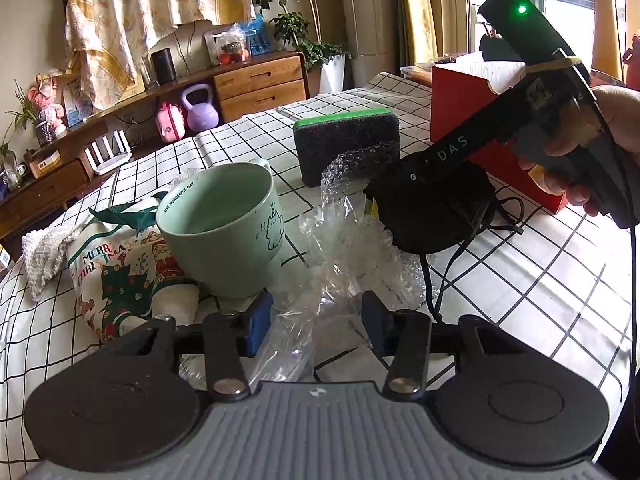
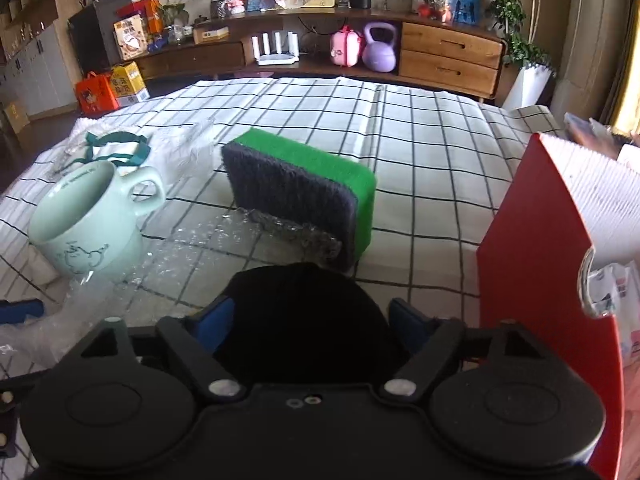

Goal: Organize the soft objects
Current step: 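Grasp the black face mask with the right gripper while the left gripper grasps the clear plastic bag, then lift the mask and plastic bag and carry both toward the red box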

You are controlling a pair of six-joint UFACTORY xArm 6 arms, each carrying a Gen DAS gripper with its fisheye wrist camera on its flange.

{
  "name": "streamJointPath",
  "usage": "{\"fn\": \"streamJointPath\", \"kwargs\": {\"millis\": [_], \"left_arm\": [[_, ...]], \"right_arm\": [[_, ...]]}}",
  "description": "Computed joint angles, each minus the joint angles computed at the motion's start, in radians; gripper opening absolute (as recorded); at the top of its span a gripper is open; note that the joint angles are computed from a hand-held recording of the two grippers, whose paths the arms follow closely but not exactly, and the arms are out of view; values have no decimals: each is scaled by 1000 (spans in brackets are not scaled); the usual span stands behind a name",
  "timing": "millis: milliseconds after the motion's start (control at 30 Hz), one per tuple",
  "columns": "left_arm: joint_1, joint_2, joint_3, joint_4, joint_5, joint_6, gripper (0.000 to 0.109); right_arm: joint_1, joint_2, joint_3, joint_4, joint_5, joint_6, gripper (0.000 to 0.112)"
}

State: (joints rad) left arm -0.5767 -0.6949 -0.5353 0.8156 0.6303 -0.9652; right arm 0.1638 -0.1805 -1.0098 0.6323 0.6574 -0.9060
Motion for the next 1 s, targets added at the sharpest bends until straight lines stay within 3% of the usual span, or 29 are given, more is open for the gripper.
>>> {"fn": "streamJointPath", "kwargs": {"millis": [200, 333, 533, 1000], "left_arm": [[-13, -1, -1, 21, 20, -33, 43], [-25, 2, -5, 29, 36, -43, 41], [-31, -4, -7, 28, 52, -64, 36], [-133, -79, -34, 19, 152, -135, 32]], "right_arm": [[-2, -43, 31, -6, -17, -6, 47], [-9, -75, 51, 11, -11, -23, 5], [-15, -143, 105, -2, -36, -61, 4], [-68, -418, 243, 156, -29, -164, 4]]}}
